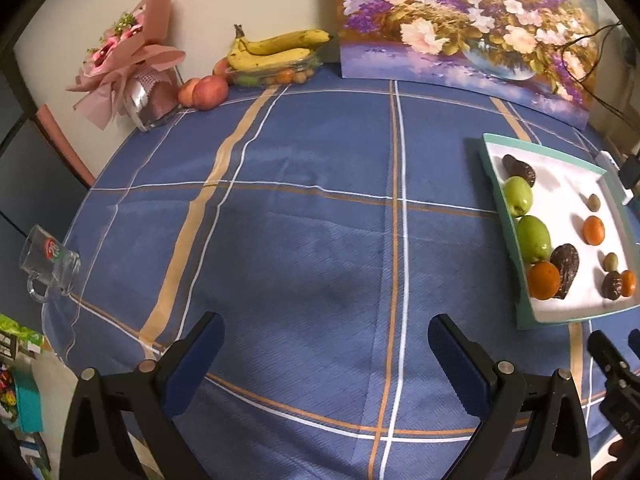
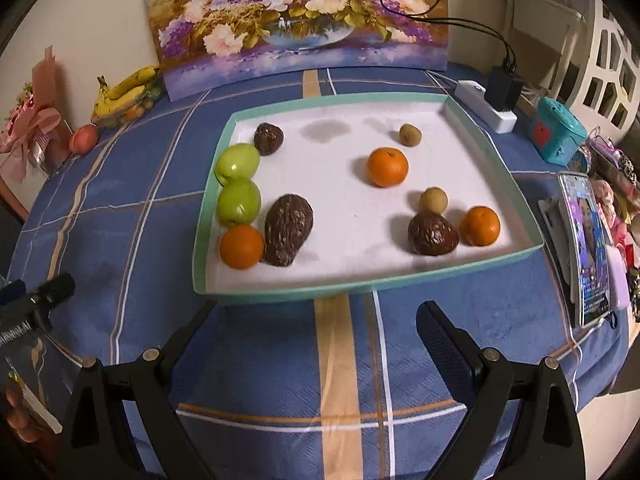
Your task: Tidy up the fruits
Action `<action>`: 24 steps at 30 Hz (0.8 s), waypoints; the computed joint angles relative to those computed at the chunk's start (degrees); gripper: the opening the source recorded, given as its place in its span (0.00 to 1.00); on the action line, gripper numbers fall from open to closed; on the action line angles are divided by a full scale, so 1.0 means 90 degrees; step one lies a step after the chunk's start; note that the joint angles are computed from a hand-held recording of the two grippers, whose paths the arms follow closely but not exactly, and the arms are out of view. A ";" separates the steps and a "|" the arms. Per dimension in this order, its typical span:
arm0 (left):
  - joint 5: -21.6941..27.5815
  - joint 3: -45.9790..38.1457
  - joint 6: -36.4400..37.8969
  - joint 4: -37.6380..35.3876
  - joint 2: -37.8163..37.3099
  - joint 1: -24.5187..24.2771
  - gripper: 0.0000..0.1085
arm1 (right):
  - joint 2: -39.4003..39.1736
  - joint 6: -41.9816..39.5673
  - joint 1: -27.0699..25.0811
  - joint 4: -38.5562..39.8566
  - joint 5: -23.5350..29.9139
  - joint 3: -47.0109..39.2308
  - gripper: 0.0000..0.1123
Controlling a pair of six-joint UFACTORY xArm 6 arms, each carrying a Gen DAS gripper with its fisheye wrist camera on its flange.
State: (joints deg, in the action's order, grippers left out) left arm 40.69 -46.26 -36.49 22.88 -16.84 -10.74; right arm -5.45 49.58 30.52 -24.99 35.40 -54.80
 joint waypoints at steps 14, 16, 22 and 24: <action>0.0136 -0.0076 0.0251 -0.0149 0.0055 0.0036 0.95 | 0.0086 0.0063 0.0006 -0.0126 0.0123 -0.0153 0.86; 0.0175 -0.0101 0.0271 -0.0154 0.0080 0.0040 0.95 | 0.0096 0.0067 0.0018 -0.0155 0.0121 -0.0175 0.86; 0.0341 -0.0180 0.0262 -0.0098 0.0145 -0.0003 0.95 | 0.0099 0.0094 0.0025 -0.0201 0.0112 -0.0198 0.86; 0.0362 -0.0190 0.0275 -0.0101 0.0153 -0.0014 0.95 | 0.0093 0.0114 0.0019 -0.0221 0.0115 -0.0200 0.86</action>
State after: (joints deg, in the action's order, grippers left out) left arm 43.95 -47.98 -34.02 21.97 -15.47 -10.86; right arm -4.62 50.60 30.69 -26.98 36.44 -56.60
